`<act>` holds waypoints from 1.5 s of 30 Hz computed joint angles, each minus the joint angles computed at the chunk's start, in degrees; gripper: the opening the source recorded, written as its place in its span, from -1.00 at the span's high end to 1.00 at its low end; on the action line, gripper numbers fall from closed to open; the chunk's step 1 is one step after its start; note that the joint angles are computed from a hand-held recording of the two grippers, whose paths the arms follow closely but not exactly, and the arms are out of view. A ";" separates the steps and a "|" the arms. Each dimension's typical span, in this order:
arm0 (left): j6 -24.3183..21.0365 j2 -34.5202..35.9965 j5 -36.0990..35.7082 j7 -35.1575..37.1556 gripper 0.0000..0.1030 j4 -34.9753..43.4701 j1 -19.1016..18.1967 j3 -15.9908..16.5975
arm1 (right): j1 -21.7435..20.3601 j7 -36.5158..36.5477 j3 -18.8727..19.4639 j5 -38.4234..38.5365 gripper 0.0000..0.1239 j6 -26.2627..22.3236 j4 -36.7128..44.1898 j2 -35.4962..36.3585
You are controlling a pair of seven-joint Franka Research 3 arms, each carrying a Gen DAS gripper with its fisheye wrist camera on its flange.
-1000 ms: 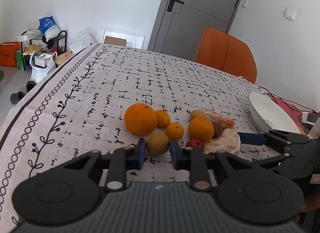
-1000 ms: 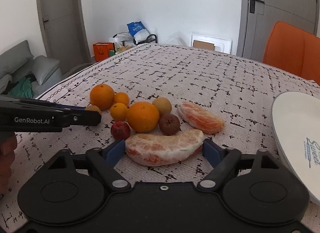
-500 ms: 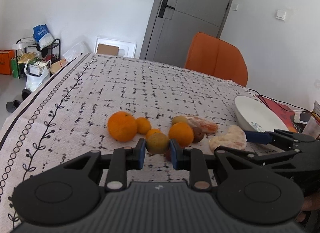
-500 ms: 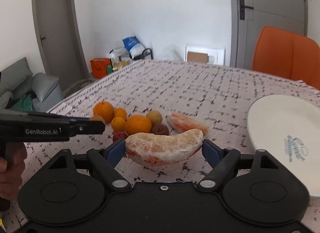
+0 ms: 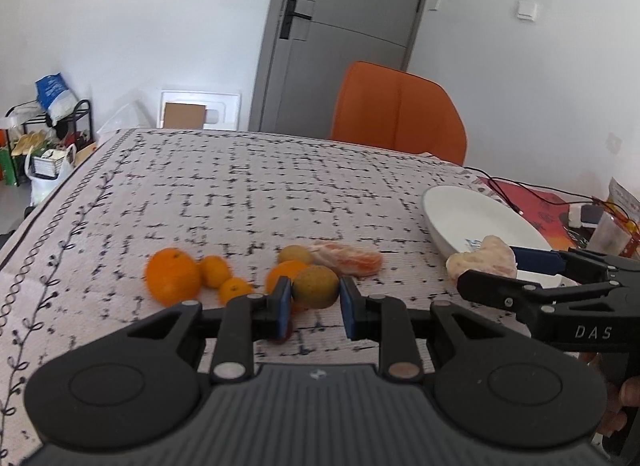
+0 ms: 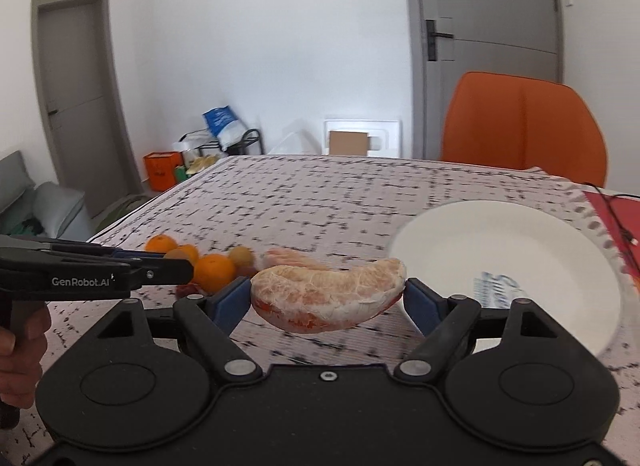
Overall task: Organize fruits
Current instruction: 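Lift the pomelo segment with the right gripper and carry it over the white plate, then lower the pomelo segment onto the plate and open the right gripper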
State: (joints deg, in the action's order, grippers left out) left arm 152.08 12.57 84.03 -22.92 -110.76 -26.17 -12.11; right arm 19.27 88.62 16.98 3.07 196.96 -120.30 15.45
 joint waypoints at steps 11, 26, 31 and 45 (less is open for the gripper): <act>2.31 6.02 -1.13 5.83 0.52 7.85 -2.36 1.19 | 5.51 -3.59 -7.32 9.53 -0.29 3.67 -5.56 -3.69; 5.20 13.72 -8.11 17.82 0.52 18.48 -6.87 5.12 | 4.87 -5.14 -9.31 15.03 -0.29 5.99 -7.27 -3.97; 6.61 15.40 -10.04 20.38 0.52 20.82 -7.90 6.46 | 5.81 -7.09 -10.31 18.13 -0.31 6.98 -7.07 -3.77; 9.80 19.53 -14.89 26.26 0.52 26.42 -10.30 9.77 | 3.63 -4.83 -9.41 16.87 -0.35 8.72 -10.12 -5.86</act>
State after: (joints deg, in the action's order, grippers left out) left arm 161.88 32.10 69.15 3.34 -84.34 -36.47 -2.34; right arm 22.90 83.79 7.57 19.94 205.68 -130.42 9.59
